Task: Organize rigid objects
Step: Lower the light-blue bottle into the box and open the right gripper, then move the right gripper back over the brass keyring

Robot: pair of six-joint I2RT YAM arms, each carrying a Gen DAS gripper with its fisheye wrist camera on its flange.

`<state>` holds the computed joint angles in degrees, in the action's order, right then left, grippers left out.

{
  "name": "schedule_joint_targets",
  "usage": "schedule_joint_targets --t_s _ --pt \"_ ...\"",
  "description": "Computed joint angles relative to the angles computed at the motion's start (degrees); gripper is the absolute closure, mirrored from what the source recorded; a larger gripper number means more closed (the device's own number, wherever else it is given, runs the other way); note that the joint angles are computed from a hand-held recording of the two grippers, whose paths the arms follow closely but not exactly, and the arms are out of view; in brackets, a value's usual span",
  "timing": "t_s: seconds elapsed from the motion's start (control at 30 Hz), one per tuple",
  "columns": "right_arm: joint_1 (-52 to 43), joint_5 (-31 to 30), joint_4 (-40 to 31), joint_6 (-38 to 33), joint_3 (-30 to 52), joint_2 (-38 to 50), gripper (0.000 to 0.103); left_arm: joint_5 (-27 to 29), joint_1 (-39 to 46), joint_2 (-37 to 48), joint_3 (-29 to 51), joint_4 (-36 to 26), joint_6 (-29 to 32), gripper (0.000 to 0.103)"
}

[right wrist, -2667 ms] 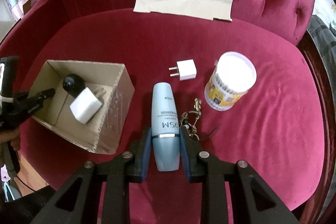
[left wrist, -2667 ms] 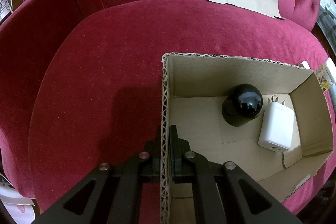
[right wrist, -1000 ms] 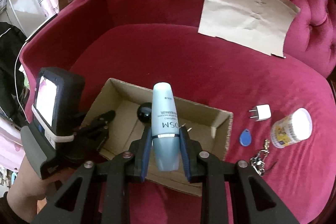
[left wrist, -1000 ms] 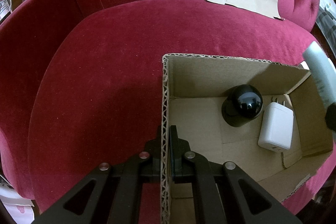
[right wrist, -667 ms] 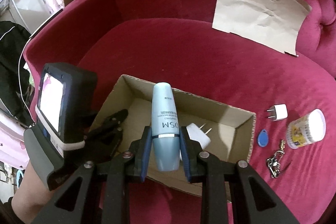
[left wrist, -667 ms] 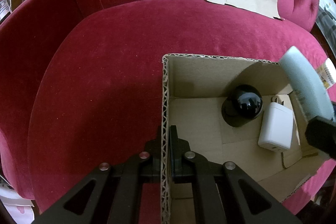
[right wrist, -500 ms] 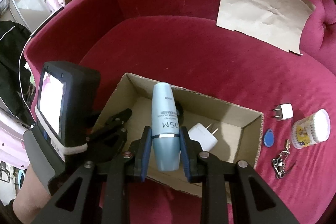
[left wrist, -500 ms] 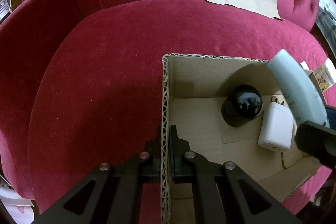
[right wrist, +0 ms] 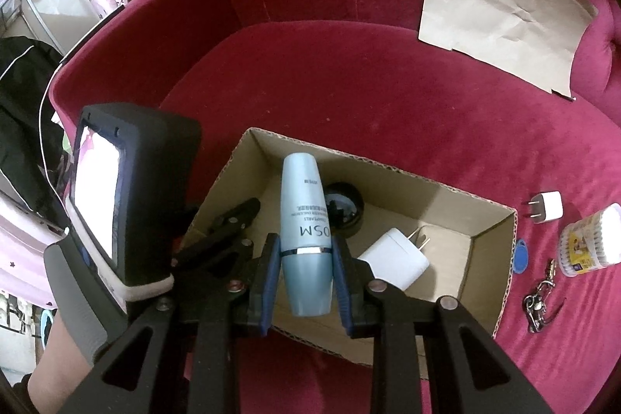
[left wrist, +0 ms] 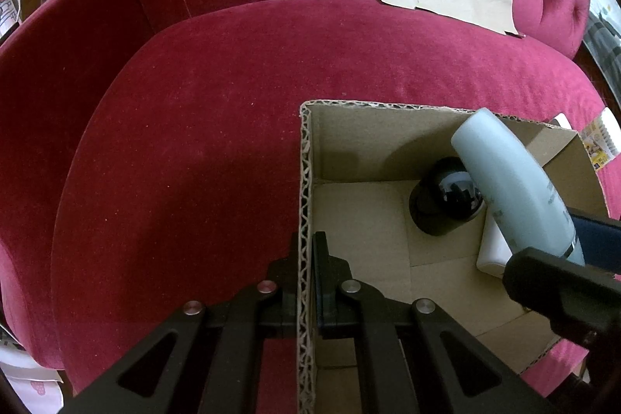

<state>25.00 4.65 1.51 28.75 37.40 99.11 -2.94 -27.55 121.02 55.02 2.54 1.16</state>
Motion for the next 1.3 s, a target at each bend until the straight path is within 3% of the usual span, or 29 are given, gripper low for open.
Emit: schedule_joint_targets --t_s 0.1,0.13,0.17,0.27,0.37,0.63,1.3 --pt "0.09 0.24 0.1 -0.16 -0.34 -0.42 0.075 0.01 0.01 0.0 0.0 0.01 0.01 0.099" --pt "0.22 0.7 0.05 -0.11 -0.68 -0.92 0.066 0.01 0.01 0.0 0.0 0.01 0.01 0.099" --pt "0.4 1.45 0.07 0.23 -0.99 -1.31 0.049 0.01 0.01 0.0 0.0 0.01 0.01 0.099" --pt "0.24 4.42 -0.63 1.3 -1.3 -2.14 0.022 -0.04 0.07 0.16 0.13 0.08 0.04 0.099" --pt "-0.62 4.98 -0.32 1.47 -1.85 -2.78 0.009 -0.28 -0.09 0.22 0.08 0.2 -0.02 0.099" --pt "-0.31 6.39 -0.71 1.29 -1.41 -1.99 0.001 -0.3 -0.11 0.39 0.19 0.26 -0.04 0.099" --pt "-5.8 7.95 -3.33 -0.36 -7.99 -12.6 0.001 -0.92 -0.87 -0.02 -0.29 0.36 -0.69 0.099"
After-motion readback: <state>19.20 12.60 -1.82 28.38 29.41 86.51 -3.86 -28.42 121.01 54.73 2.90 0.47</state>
